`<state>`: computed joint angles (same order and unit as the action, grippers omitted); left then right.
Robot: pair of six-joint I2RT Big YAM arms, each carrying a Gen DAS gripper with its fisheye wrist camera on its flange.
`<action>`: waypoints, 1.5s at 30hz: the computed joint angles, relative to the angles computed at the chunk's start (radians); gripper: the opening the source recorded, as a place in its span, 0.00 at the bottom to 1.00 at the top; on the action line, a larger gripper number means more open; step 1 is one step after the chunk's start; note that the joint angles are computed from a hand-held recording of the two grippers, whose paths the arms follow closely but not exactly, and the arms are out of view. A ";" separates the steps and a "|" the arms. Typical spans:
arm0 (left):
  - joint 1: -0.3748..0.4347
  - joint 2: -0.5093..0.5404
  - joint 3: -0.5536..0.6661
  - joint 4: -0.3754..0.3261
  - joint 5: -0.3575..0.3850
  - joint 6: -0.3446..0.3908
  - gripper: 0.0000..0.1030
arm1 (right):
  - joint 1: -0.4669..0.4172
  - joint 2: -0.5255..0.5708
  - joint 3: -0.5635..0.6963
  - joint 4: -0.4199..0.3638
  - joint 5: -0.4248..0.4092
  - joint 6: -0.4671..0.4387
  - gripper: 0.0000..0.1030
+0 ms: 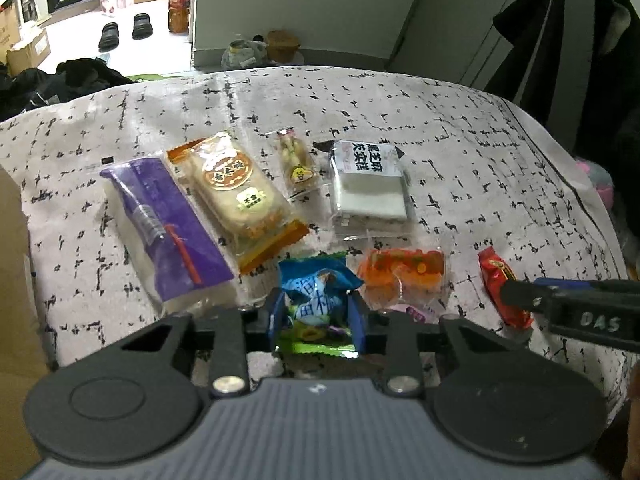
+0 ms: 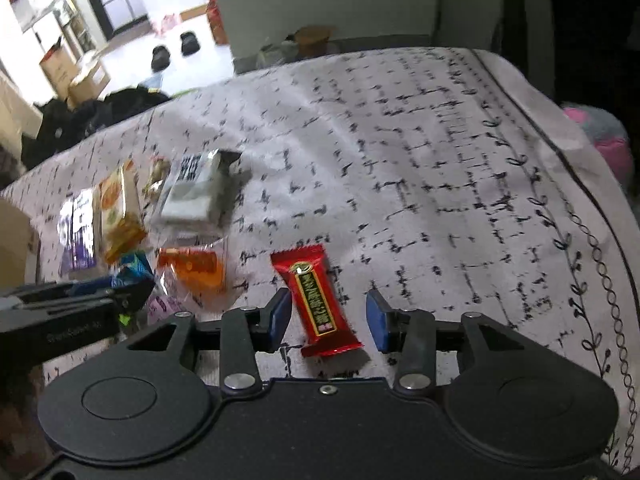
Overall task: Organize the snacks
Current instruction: 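Grasp the blue-and-green wrapped candy with the left tool while the right grasps the red chocolate bar, then carry the blue candy and red chocolate bar over the cardboard box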
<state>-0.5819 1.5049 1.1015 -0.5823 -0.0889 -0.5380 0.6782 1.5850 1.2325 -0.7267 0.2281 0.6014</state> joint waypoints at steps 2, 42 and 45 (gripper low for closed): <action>0.002 -0.007 0.000 -0.015 0.003 -0.007 0.29 | 0.004 0.016 0.014 -0.017 -0.002 -0.047 0.37; 0.058 -0.338 -0.062 -0.189 -0.043 0.039 0.26 | 0.192 -0.074 0.098 -0.051 0.090 0.067 0.19; 0.073 -0.369 -0.073 -0.194 -0.036 0.043 0.26 | 0.209 -0.064 0.124 -0.049 0.094 0.060 0.19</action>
<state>-0.5089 1.1361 1.0285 -0.7766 -0.1246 -0.4952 0.8875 1.5215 1.3567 -0.7756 0.3225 0.6615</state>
